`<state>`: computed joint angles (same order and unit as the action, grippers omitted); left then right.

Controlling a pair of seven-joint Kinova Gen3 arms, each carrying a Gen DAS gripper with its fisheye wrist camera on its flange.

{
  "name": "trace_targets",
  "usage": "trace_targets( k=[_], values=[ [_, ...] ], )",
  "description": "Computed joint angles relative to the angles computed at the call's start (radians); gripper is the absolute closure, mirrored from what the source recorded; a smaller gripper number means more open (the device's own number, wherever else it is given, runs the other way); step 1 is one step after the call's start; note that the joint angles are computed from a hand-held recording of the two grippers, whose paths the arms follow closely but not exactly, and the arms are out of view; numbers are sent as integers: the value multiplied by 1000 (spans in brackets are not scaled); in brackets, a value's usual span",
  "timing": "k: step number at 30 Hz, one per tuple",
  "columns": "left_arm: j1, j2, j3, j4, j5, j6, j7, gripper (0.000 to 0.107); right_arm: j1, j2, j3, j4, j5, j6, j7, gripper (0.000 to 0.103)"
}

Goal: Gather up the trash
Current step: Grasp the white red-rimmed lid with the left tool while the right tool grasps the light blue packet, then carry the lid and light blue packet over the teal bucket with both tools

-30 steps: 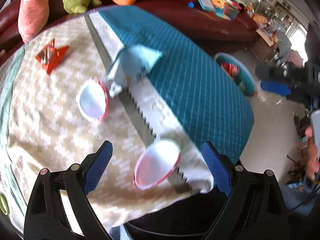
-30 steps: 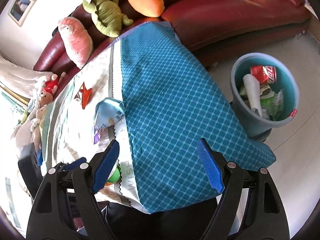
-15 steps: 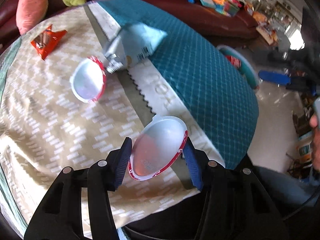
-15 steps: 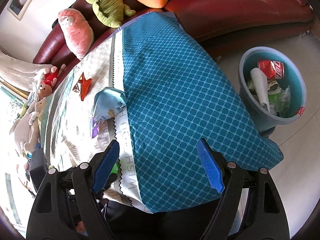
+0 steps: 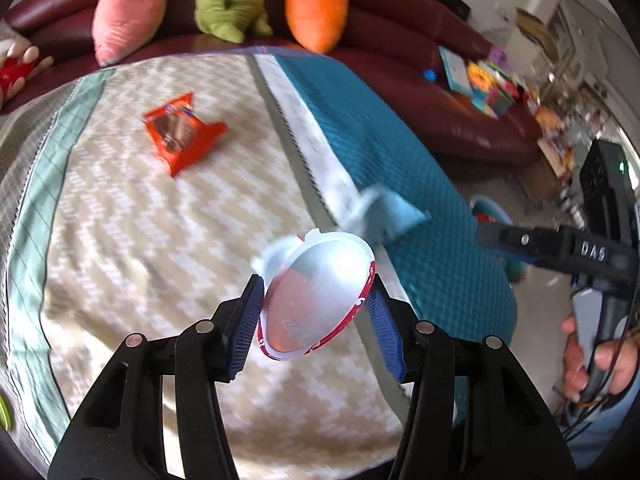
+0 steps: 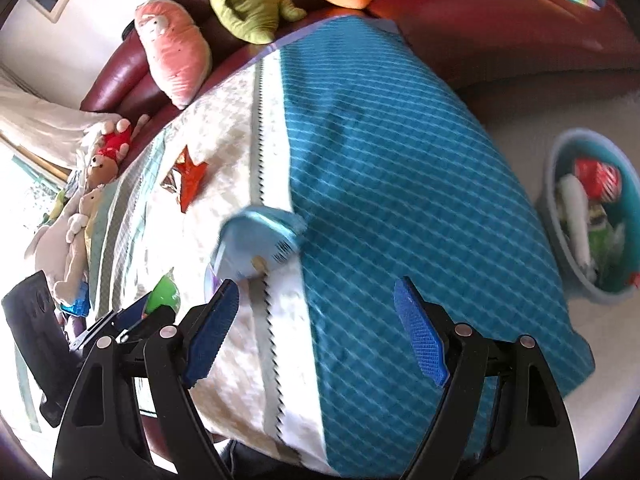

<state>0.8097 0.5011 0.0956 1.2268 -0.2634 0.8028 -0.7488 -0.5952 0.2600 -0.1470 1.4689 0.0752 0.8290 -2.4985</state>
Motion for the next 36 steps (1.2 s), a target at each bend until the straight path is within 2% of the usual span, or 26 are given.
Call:
trace_targets(
  k=[6,11,12,14,15,19,30,36],
  values=[
    [-55,-5,-2,12,33,-27,-6,54,12,119,-5,-124,-30,11,99,27],
    [-80,15,2,-4,57,-19,-22,54,-2,181,12,-181,-30,22,153,28],
    [-83,20,2,-9,63,-16,-24,54,-2,189,14,-186,-34,15,161,31],
    [-94,35,4,-25,77,-9,-31,54,-4,208,17,-202,-30,6,190,57],
    [-97,40,3,-28,81,-9,-34,54,3,219,13,-213,-40,9,211,81],
    [-98,64,2,-65,94,9,-48,54,19,230,16,-208,-84,-9,233,92],
    [-72,130,-7,-209,104,76,-76,54,55,107,35,-53,-102,-118,194,94],
    [-24,211,-8,-379,100,167,-118,54,77,17,44,51,-82,-181,131,94]
  ],
)
